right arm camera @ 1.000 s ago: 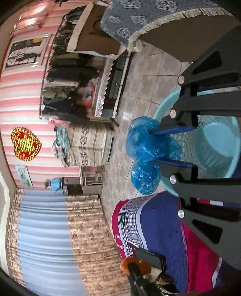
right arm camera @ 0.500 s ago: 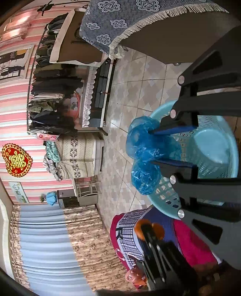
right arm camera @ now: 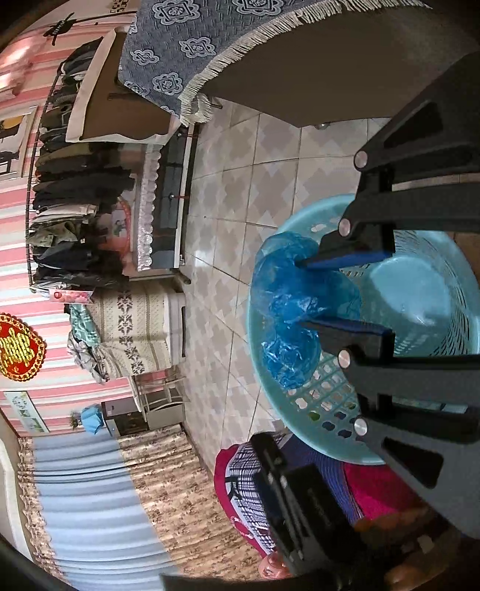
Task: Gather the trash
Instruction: 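Carry tangerine and blue bag to the light-blue basket and release both, then move both tools back over the bed toward the white lid and tan cloth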
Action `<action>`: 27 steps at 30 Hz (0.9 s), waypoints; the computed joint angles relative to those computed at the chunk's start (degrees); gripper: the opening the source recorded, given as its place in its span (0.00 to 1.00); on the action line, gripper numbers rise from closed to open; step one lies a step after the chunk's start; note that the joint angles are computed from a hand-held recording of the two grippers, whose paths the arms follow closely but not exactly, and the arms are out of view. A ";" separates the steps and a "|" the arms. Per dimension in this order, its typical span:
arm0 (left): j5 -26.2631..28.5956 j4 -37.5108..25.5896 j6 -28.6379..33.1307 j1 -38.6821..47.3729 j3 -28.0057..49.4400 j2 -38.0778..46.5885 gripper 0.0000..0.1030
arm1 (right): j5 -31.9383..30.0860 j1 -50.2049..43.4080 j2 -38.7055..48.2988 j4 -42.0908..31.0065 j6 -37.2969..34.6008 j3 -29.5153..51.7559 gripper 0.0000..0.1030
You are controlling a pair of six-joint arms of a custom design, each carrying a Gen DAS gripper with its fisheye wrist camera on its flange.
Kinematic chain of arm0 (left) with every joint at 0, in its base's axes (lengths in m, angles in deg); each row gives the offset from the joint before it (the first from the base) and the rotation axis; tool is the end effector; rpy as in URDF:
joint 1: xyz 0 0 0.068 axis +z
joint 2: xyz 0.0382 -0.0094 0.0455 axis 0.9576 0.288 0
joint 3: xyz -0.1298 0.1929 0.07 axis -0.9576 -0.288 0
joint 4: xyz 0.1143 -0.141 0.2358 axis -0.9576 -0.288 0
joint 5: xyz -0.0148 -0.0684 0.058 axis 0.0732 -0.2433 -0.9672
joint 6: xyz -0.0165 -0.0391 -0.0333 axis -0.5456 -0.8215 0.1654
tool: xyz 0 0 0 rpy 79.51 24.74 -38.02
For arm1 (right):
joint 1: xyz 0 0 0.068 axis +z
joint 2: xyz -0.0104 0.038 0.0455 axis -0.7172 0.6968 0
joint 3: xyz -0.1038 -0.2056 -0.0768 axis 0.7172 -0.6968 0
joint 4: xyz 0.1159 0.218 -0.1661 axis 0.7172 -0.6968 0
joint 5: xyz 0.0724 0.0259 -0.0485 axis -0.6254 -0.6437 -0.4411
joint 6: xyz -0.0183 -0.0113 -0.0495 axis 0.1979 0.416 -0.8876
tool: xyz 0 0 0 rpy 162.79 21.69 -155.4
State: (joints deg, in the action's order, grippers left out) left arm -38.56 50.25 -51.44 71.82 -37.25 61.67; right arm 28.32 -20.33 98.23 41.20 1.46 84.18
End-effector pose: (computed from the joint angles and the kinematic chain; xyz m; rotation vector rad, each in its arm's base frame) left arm 0.2733 -0.0135 0.0789 0.1767 2.1507 -0.1969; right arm 0.2321 0.0973 0.0591 0.1111 2.1660 0.0850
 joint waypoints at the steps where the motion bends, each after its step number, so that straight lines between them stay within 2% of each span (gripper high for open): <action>1: -0.47 -0.21 0.33 0.67 -0.53 -1.32 0.73 | 0.04 -0.02 -0.13 -0.32 0.09 0.14 0.24; 6: 2.52 -4.37 0.93 6.99 -2.42 -8.87 0.85 | 0.18 0.25 3.10 -0.33 1.06 2.16 0.26; 8: 3.97 -6.69 1.50 10.66 -3.41 -12.68 0.89 | 0.11 0.26 3.88 -0.74 1.66 2.89 0.43; 9: 4.33 -7.92 2.14 12.37 -3.83 -14.49 0.90 | 0.16 0.18 3.75 -0.88 1.90 2.95 0.61; 11: 5.27 -9.36 3.04 14.90 -4.95 -17.35 0.90 | 1.44 0.99 2.91 -0.44 2.81 2.57 0.73; 12: 6.43 -10.69 3.93 17.09 -5.57 -19.35 0.90 | 1.74 1.26 2.56 -0.58 2.94 2.56 0.73; 16: 9.98 -14.73 6.03 24.09 -7.13 -24.24 0.91 | 2.07 2.61 2.71 -0.82 3.06 3.51 0.85; 21: 17.22 -20.97 9.44 35.18 -8.58 -30.50 0.92 | 4.93 6.55 2.93 -1.58 2.46 5.08 0.91; 27: 26.86 -29.55 17.40 51.16 -8.73 -36.25 0.95 | 7.57 12.08 -0.23 -1.83 1.12 4.79 0.92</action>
State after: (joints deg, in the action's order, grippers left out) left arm -11.71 20.70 -34.04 122.98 -45.98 25.42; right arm 35.89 -8.26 98.00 39.37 2.59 88.97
